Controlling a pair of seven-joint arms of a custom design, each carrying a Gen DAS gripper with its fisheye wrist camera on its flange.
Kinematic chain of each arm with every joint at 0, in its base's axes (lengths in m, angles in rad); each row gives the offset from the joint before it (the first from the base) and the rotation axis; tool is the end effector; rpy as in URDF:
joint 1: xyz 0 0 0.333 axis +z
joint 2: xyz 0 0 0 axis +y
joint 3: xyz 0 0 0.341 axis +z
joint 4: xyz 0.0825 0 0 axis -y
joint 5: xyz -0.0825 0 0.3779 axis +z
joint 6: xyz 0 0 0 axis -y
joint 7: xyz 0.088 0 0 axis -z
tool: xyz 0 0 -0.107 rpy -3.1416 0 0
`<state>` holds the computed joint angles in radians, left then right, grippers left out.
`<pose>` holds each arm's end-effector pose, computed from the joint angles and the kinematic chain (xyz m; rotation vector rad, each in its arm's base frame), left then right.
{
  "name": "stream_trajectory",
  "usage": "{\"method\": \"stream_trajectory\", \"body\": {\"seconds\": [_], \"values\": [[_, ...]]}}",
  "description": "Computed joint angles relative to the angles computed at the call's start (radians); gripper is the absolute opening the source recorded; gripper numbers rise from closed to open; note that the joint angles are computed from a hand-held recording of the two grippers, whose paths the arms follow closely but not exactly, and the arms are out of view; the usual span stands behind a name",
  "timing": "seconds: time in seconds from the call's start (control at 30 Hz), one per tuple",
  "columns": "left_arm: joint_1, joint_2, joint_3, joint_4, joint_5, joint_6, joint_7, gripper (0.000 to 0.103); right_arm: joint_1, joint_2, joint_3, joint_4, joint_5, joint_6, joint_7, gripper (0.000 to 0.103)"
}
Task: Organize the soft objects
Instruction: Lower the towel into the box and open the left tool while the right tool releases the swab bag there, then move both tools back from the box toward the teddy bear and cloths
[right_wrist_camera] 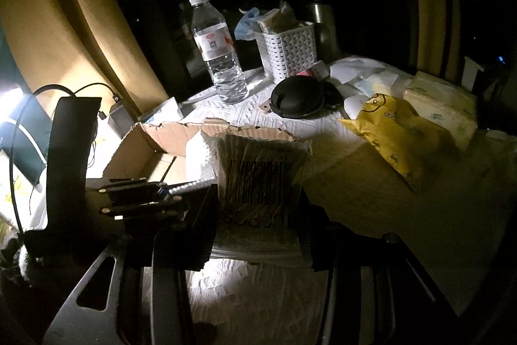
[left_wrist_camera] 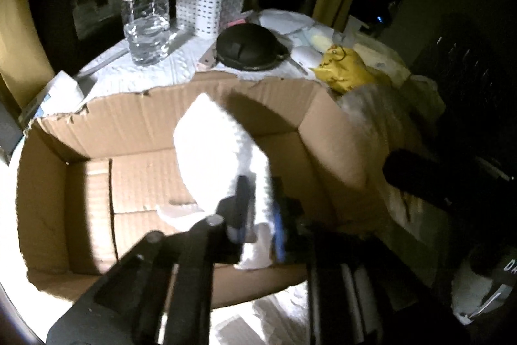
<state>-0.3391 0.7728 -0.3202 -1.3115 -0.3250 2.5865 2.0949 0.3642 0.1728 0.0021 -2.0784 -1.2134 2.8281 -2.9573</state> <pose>0.6757 -0.4176 0.3719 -1.1067 2.7370 -1.0328 0.5403 0.2581 0.4138 -1.4232 1.9565 -0.6516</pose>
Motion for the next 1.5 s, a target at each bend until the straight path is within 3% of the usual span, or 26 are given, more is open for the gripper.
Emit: {"method": "stream_trajectory", "body": {"seconds": [0.07,0.1,0.13,0.2,0.43,0.77,1.0,1.23,1.5], "values": [[0.006,-0.009,-0.007,-0.009,-0.004,-0.001,0.009,0.028,0.001,0.001,-0.001,0.002,-0.004,-0.003,0.007,0.045],[0.010,-0.016,-0.012,-0.017,-0.008,-0.004,0.017,0.038,0.002,0.000,-0.001,0.002,-0.006,-0.007,0.011,0.045],[0.019,-0.021,-0.022,-0.022,-0.019,-0.008,0.027,0.055,0.002,-0.001,-0.001,0.002,-0.004,-0.010,0.011,0.045],[0.053,-0.032,-0.060,-0.039,-0.069,-0.019,0.066,0.068,0.001,-0.002,0.001,0.003,0.009,-0.019,0.003,0.045],[0.078,-0.084,-0.053,-0.100,-0.128,0.005,0.114,0.068,0.005,0.005,0.005,0.019,0.014,-0.032,-0.003,0.045],[0.099,-0.115,-0.013,-0.150,-0.121,0.055,0.096,0.068,0.024,0.057,-0.002,0.071,0.073,-0.024,-0.069,0.045],[0.118,-0.116,-0.019,-0.156,-0.125,0.066,0.096,0.068,0.048,0.101,-0.019,0.113,0.130,-0.030,-0.128,0.046],[0.124,-0.121,-0.023,-0.167,-0.130,0.084,0.101,0.068,0.072,0.103,-0.039,0.120,0.139,-0.045,-0.124,0.057],[0.153,-0.171,-0.047,-0.232,-0.171,0.121,0.136,0.068,0.086,0.069,-0.018,0.105,0.119,-0.098,-0.105,0.057]]}}
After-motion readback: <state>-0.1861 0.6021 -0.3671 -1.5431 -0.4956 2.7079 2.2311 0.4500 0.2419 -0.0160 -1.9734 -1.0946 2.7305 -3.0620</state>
